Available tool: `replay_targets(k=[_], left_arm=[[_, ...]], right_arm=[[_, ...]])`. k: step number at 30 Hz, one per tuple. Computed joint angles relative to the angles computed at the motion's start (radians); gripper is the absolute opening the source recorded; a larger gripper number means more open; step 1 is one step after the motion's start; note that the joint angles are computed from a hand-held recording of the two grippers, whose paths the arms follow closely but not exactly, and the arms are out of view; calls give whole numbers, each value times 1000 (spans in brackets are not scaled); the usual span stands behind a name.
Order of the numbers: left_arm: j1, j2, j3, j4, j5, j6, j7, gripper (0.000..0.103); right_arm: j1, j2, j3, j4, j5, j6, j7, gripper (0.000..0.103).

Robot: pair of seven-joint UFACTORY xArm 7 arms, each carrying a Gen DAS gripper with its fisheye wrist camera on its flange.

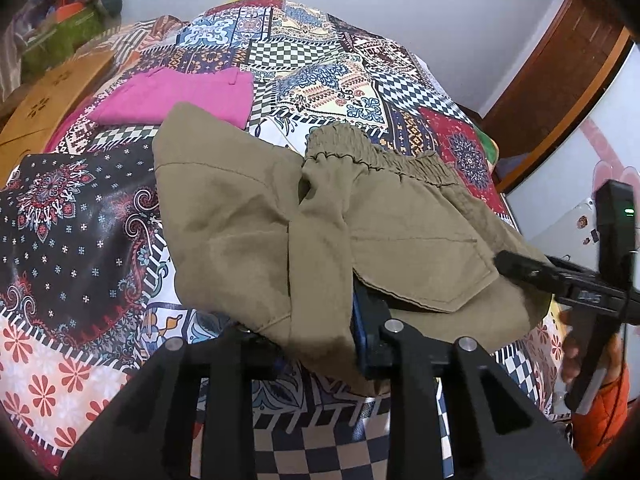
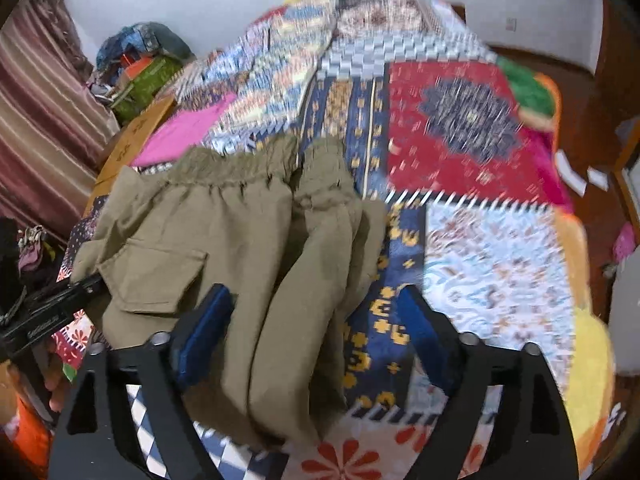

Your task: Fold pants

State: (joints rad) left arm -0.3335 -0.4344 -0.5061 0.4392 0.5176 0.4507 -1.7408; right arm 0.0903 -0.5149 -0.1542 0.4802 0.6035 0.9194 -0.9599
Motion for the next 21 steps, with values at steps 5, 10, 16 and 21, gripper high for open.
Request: replay_targets(k=[5, 10, 16, 21], left_arm=[[5, -3, 10, -26, -5, -45, -3, 27], [14, 0, 0, -16, -8, -35, 4, 27], [13, -21, 5, -2, -10, -14, 18, 26], [12, -69, -1, 15, -10, 34, 41, 24]], right_arm=[[20, 63, 11, -4, 56, 6, -6, 93], [21, 48, 14, 4, 76, 39, -36, 60], [10, 18, 8, 9, 96, 58, -36, 31], [24, -54, 22, -19, 95, 17, -44, 19]])
